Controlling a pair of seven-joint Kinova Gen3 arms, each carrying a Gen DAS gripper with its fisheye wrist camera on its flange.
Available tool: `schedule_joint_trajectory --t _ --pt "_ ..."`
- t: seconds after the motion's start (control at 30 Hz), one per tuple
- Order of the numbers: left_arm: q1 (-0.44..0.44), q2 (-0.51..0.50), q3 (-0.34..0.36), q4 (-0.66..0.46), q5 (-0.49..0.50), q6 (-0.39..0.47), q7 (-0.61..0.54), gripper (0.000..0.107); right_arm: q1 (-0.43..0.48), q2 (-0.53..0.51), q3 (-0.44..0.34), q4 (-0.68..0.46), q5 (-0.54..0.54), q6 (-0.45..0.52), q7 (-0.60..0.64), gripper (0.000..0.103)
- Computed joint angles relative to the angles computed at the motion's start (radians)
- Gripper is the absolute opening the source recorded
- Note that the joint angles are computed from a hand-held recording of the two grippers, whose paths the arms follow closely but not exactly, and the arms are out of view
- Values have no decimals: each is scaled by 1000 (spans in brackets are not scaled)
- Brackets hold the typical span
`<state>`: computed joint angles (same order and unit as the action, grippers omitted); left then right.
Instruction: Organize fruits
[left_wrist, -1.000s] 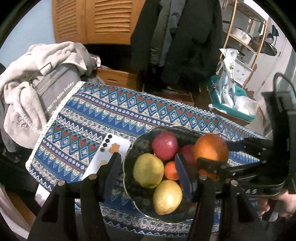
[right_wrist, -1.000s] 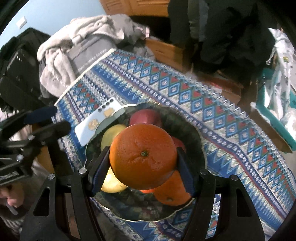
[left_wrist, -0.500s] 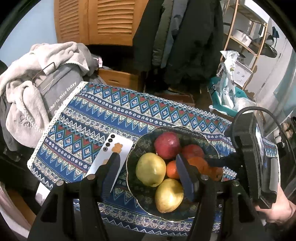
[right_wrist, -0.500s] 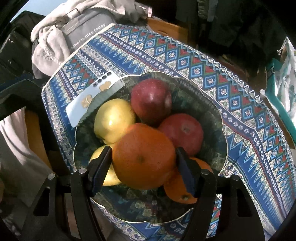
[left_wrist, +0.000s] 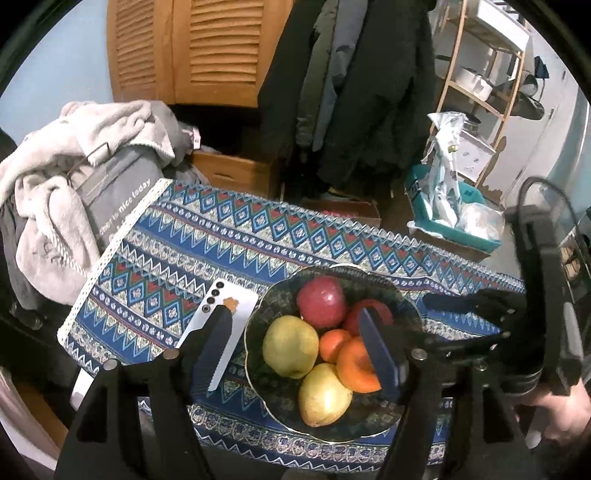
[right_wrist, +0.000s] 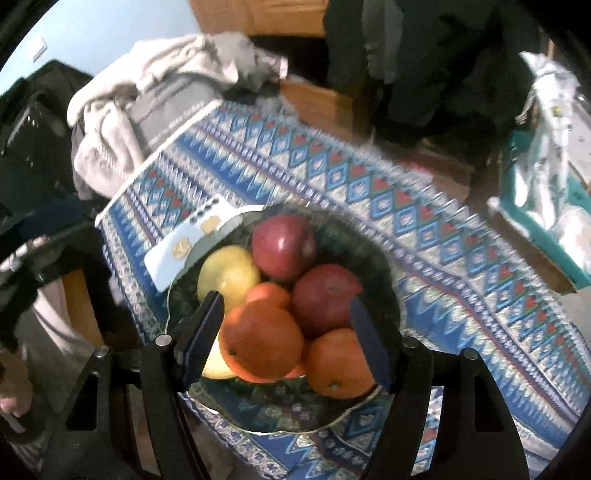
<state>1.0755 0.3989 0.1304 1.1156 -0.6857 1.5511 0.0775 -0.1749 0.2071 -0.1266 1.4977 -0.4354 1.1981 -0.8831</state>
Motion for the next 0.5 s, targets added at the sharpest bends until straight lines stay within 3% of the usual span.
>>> schedule_joint_trajectory --t 0.23,0.5 --pt "54 61 -26 -137 -56 98 -90 81 51 -86 31 -14 -57 -31 43 80" --pt "115 117 -79 -281 -111 173 -184 87 116 -151 84 -51 -184 4 109 81"
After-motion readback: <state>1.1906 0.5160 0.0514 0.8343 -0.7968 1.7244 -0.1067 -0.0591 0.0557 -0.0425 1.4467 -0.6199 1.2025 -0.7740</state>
